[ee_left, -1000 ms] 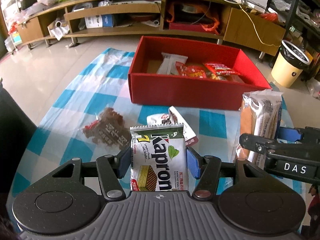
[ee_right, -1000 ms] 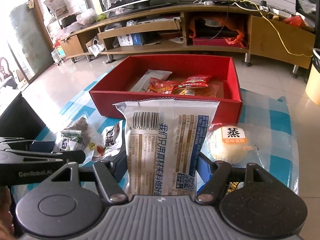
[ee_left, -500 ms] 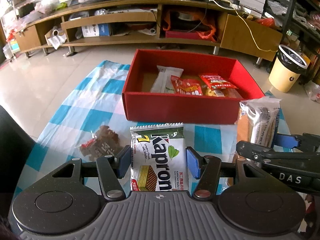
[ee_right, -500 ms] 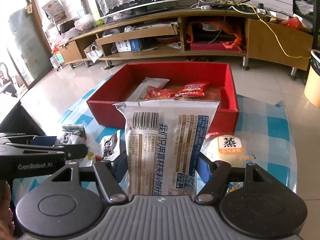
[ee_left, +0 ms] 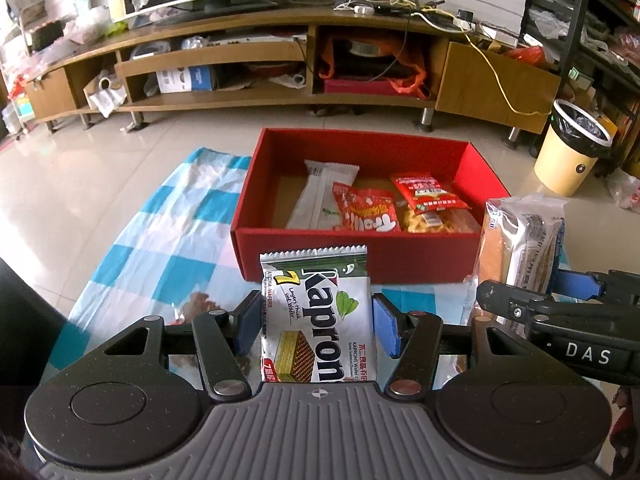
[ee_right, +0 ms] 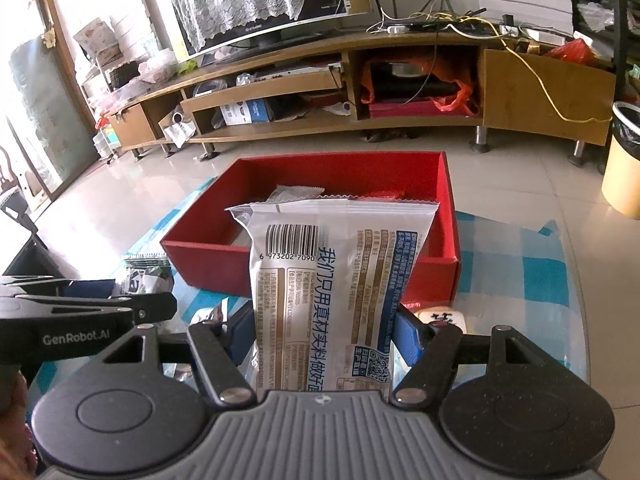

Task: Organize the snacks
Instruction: 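Lift and carry the wafer and bread bag over the red box with both grippers, then lower both snacks into the red box and open both grippers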

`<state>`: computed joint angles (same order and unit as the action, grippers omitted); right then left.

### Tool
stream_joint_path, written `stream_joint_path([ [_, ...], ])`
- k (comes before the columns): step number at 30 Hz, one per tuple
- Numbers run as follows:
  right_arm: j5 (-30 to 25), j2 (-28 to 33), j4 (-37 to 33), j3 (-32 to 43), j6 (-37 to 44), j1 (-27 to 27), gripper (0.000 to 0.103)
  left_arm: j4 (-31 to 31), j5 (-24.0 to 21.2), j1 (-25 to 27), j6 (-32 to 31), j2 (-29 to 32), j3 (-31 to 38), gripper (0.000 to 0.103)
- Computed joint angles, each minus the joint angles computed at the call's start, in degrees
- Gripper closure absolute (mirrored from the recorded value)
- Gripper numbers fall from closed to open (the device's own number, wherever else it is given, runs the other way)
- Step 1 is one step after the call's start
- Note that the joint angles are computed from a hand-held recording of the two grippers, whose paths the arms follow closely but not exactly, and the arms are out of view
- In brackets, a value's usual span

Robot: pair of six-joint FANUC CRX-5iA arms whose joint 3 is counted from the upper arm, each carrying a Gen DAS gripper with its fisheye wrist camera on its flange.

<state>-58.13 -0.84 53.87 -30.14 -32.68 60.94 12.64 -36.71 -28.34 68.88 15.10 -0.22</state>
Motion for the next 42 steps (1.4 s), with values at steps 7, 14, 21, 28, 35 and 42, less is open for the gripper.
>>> stream_joint_path([
  [7,0.4,-0.4,0.8,-0.4,-0.4,-1.2,0.035,-0.4,0.3,-0.5,0.6,1.5,2.3,0.038],
  [14,1.1,-0.4,1.7,-0.5,0.0,-2.8,0.035,-0.4,0.7,-1.0,0.7,3.1,4.4,0.038],
  [21,2.1,-0.4,2.1,-0.6,0.7,-4.9,0.035,-1.0,0.5,-1.5,1.5,4.9,7.1,0.038],
  [28,3.6,-0.1,2.4,-0.4,2.2,-7.4,0.035,-2.0,0.1,-2.2,2.8,7.7,11.2,0.038],
  [35,5.3,0.2,3.5,-0.6,2.8,-10.2,0.037,-3.7,-1.0,-2.8,4.5,10.8,15.4,0.038],
  [42,9.4,0.3,5.4,-1.7,1.4,-15.1,0.052,-6.6,-2.8,-3.5,6.7,15.0,21.0,0.038],
])
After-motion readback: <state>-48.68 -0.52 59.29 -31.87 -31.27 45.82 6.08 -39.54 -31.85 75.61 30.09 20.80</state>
